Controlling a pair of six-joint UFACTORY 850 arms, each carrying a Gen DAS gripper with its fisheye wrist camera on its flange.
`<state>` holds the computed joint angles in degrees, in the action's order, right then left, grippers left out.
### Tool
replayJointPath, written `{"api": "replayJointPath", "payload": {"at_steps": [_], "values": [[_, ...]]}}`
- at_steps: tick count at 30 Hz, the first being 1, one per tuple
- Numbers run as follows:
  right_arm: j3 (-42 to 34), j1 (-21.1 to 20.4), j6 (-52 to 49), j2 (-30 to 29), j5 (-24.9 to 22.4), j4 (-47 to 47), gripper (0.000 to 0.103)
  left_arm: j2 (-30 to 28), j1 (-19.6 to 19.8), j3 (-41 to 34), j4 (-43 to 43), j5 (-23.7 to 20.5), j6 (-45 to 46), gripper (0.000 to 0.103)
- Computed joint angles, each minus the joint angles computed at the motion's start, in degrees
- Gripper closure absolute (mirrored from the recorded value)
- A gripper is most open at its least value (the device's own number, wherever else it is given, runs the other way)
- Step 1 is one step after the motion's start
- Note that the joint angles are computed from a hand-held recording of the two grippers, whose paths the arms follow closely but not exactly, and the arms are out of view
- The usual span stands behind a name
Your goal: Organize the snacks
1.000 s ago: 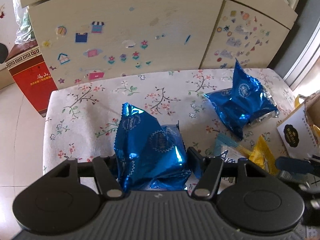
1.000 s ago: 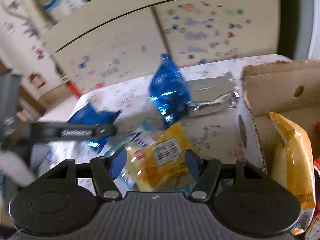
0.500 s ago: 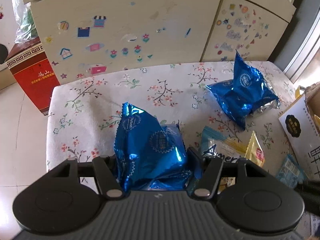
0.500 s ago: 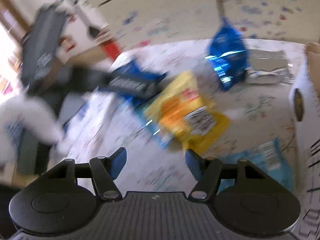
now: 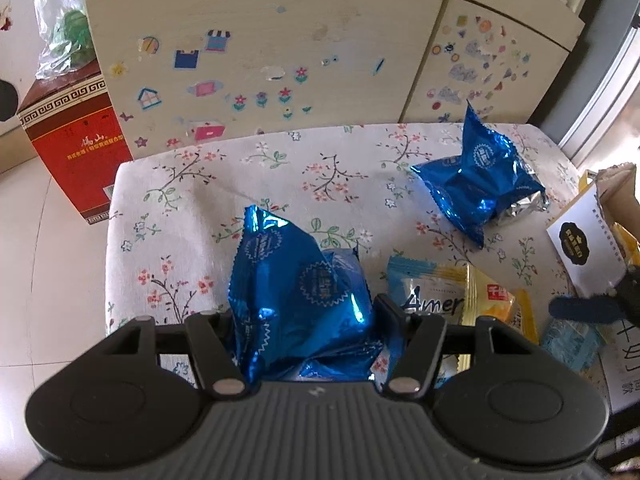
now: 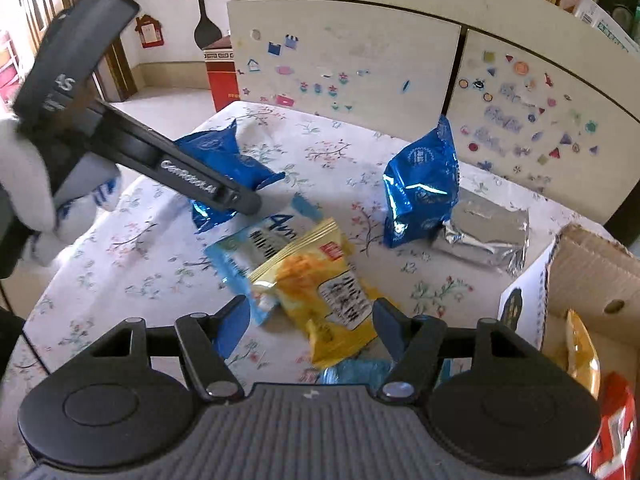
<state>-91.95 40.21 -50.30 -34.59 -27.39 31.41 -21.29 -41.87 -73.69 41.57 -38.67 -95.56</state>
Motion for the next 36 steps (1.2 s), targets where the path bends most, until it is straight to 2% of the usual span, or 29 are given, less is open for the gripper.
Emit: {"api": "replayJointPath", "payload": {"at_steps": [8, 10, 14, 15, 19, 21, 26, 30, 36], "values": [[-1.1, 0.9, 5.7, -1.9, 3.5, -6.5, 0.025, -1.1, 0.5, -1.0, -0.4, 2.7, 1.4, 0.039], [-1.3, 0.6, 5.3, -2.4, 3.5, -5.0, 0.021, -1.5, 0.5, -1.2, -0.3, 2.8, 1.3, 0.037], [-2.4, 0.4, 4.1, -3.2, 2.9, -2.0, 0.021, -1.9, 0.4, -1.3, 1.2, 2.4, 0.4, 0.035], [-2.5, 0.3, 3.6, -3.3, 2.3, -0.9, 0.023, -2.0, 0.4, -1.4, 1.5, 2.3, 0.2, 0.035], [-3.9, -0.2, 2.6, -4.2, -1.6, 3.5, 0.046, -2.7, 0.1, -2.3, 1.7, 0.7, 0.8, 0.041], [-3.3, 0.2, 3.4, -3.6, -1.0, 2.1, 0.050, -2.6, -0.1, -2.3, 2.3, 0.3, 0.1, 0.043], [-2.0, 0.3, 4.9, -2.4, 0.7, 2.3, 0.052, -1.8, -0.7, -2.1, 4.6, -1.0, -3.2, 0.044], [-1.4, 0.0, 3.6, -1.3, 1.7, 6.5, 0.052, -0.3, -1.0, -1.4, 7.0, -1.4, -7.1, 0.044], [0.0, 0.0, 3.1, 0.5, 3.8, 10.3, 0.052, 0.0, -2.0, -2.5, 8.8, -3.5, -7.8, 0.044]]}}
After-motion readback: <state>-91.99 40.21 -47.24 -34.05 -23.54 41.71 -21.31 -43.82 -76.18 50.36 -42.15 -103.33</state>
